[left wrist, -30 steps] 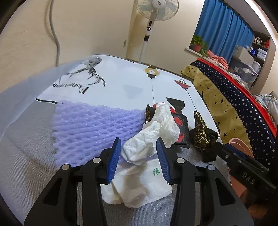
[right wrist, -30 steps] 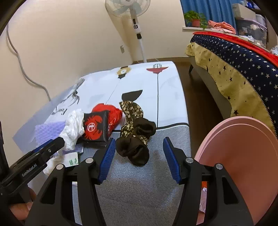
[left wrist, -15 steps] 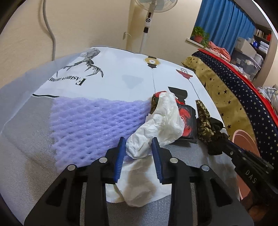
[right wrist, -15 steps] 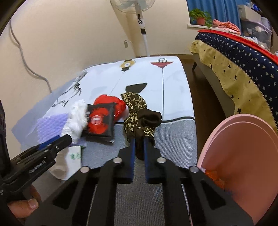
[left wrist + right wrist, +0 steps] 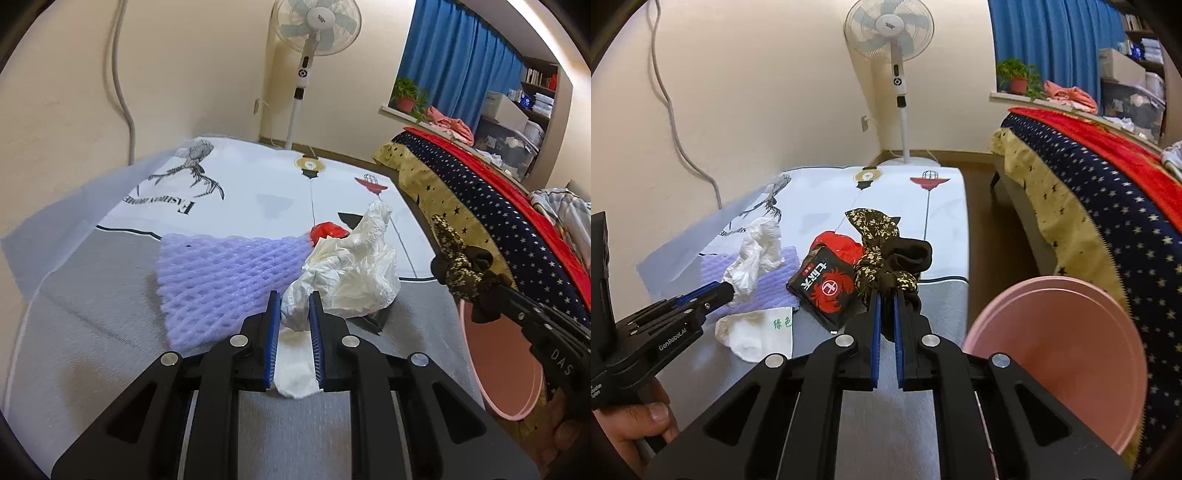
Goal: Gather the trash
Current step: 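Carry the white bag and leopard-print cloth with both grippers over the pink bin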
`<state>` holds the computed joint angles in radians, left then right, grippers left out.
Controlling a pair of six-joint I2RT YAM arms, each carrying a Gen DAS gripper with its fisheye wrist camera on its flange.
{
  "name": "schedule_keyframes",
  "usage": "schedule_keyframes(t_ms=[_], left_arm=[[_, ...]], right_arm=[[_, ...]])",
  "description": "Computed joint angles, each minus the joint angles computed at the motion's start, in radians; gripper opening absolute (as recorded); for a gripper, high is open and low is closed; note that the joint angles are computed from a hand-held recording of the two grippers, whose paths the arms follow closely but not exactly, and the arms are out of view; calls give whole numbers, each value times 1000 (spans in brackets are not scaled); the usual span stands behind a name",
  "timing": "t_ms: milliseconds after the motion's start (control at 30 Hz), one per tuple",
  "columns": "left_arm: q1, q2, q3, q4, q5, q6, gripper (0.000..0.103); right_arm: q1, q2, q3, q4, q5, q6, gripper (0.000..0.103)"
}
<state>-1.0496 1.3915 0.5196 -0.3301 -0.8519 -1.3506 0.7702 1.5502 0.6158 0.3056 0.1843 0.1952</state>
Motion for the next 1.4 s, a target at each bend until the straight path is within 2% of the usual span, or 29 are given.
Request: schedule_keyframes(t_ms=[367, 533, 667, 900, 1033, 1233, 1400], left_arm=[[-212, 36, 136, -284, -118, -205, 16], [-275, 61, 202, -372, -154, -262, 16], [-311, 77, 233, -402, -166, -301, 16], [-352, 123, 303, -410, -191, -288, 16], [-357, 148, 329, -372, -196, -251, 16], [-339, 188, 353, -284, -181, -175, 16], [-319, 227, 384, -213, -166, -102, 16]], right_arm=[[51, -370, -139, -193, 128, 17, 7], [39, -514, -155, -309, 159, 18, 7], [27, -619, -158, -392, 176, 13, 7], [-19, -779, -149, -534, 180, -16, 7], [-86, -849, -135, -592, 153, -53, 7], [-255, -891, -120, -620, 42, -108, 7], [-399, -888, -147, -586, -58, -130, 7]])
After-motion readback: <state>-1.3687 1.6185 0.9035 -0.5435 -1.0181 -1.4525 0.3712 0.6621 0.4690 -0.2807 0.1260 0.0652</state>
